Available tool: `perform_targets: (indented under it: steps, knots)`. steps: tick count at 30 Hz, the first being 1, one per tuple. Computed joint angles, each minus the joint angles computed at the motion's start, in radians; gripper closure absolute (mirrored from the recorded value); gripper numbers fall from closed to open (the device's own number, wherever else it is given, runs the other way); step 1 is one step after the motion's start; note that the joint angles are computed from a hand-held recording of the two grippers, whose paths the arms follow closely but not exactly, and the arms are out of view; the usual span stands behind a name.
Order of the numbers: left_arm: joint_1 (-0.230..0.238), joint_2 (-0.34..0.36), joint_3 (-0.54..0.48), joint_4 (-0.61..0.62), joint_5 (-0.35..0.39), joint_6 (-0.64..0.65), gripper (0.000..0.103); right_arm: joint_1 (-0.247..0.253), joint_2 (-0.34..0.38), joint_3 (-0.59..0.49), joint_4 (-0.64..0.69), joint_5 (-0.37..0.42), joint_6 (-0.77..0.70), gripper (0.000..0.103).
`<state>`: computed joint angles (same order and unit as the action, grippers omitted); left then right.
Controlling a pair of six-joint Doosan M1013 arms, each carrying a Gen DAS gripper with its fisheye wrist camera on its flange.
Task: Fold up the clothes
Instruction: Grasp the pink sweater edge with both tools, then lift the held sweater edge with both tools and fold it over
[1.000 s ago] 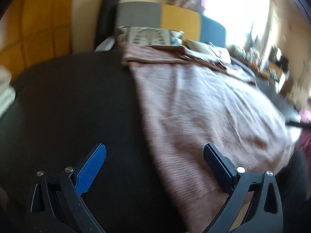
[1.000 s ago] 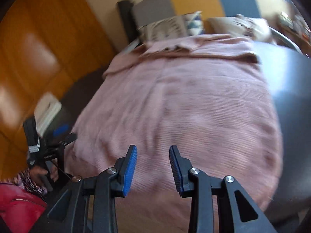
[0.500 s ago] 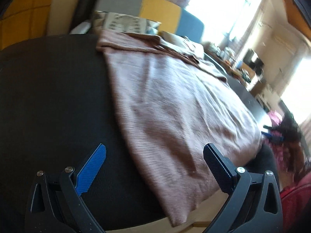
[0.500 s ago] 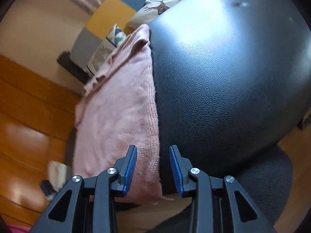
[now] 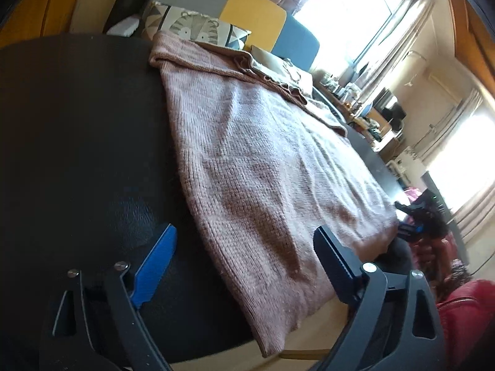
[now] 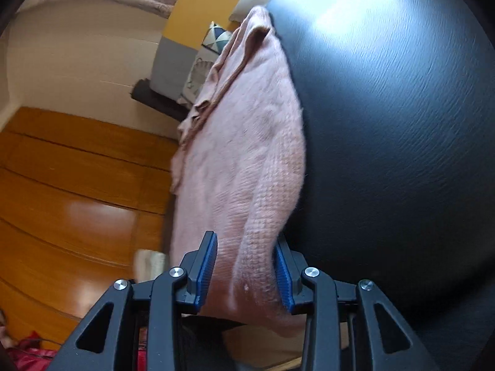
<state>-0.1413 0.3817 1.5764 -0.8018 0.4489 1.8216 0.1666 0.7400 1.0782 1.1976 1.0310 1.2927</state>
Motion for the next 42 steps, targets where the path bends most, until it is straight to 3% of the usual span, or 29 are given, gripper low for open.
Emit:
perform_targets:
  steps: [3, 4, 5, 7, 10, 18, 24, 27, 28, 29, 30, 31, 34, 36, 42]
  knots:
    - [0.037, 0.006, 0.017, -0.281, 0.063, 0.163, 0.024, 0.006, 0.002, -0.014, -0.024, 0.022, -0.036, 0.067]
    - [0.048, 0.013, 0.019, -0.357, 0.097, 0.200, 0.038, 0.007, 0.004, -0.019, -0.026, 0.031, -0.042, 0.067]
    - [0.056, 0.022, 0.018, -0.402, 0.126, 0.208, 0.052, 0.008, 0.007, -0.022, -0.023, 0.037, -0.045, 0.067]
    - [0.061, 0.033, 0.014, -0.417, 0.147, 0.179, 0.062, 0.007, 0.009, -0.025, -0.018, 0.043, -0.043, 0.067]
    - [0.068, 0.044, 0.001, -0.419, 0.176, 0.142, 0.062, 0.008, 0.014, -0.037, -0.024, 0.051, -0.026, 0.067]
    - [0.076, 0.086, -0.074, -0.334, 0.345, 0.080, 0.062, 0.020, 0.052, -0.128, -0.108, 0.136, -0.003, 0.067]
    - [0.057, 0.078, -0.058, -0.348, 0.275, 0.092, 0.062, 0.027, 0.059, -0.143, -0.130, 0.159, -0.051, 0.067]
    - [0.030, 0.066, -0.054, -0.265, 0.203, 0.071, 0.062, 0.033, 0.047, -0.126, -0.154, 0.132, -0.072, 0.071]
    - [0.020, 0.062, -0.055, -0.213, 0.179, 0.046, 0.068, 0.037, 0.042, -0.121, -0.180, 0.115, -0.063, 0.082]
    - [0.015, 0.059, -0.053, -0.176, 0.160, 0.020, 0.083, 0.041, 0.035, -0.116, -0.213, 0.096, -0.047, 0.089]
    - [0.013, 0.057, -0.049, -0.155, 0.146, -0.005, 0.091, 0.042, 0.032, -0.108, -0.220, 0.082, -0.035, 0.099]
    - [0.012, 0.055, -0.044, -0.136, 0.132, -0.029, 0.096, 0.041, 0.030, -0.100, -0.212, 0.071, -0.024, 0.099]
    - [0.031, 0.056, -0.019, -0.286, 0.134, 0.018, 0.097, 0.037, 0.018, -0.063, -0.158, 0.038, -0.026, 0.098]
    - [0.030, 0.051, -0.013, -0.293, 0.127, 0.032, 0.098, 0.034, 0.013, -0.046, -0.109, 0.034, -0.047, 0.098]
    - [0.042, 0.011, 0.036, -0.479, 0.136, 0.250, 0.098, 0.014, -0.007, 0.025, 0.151, 0.077, -0.247, 0.098]
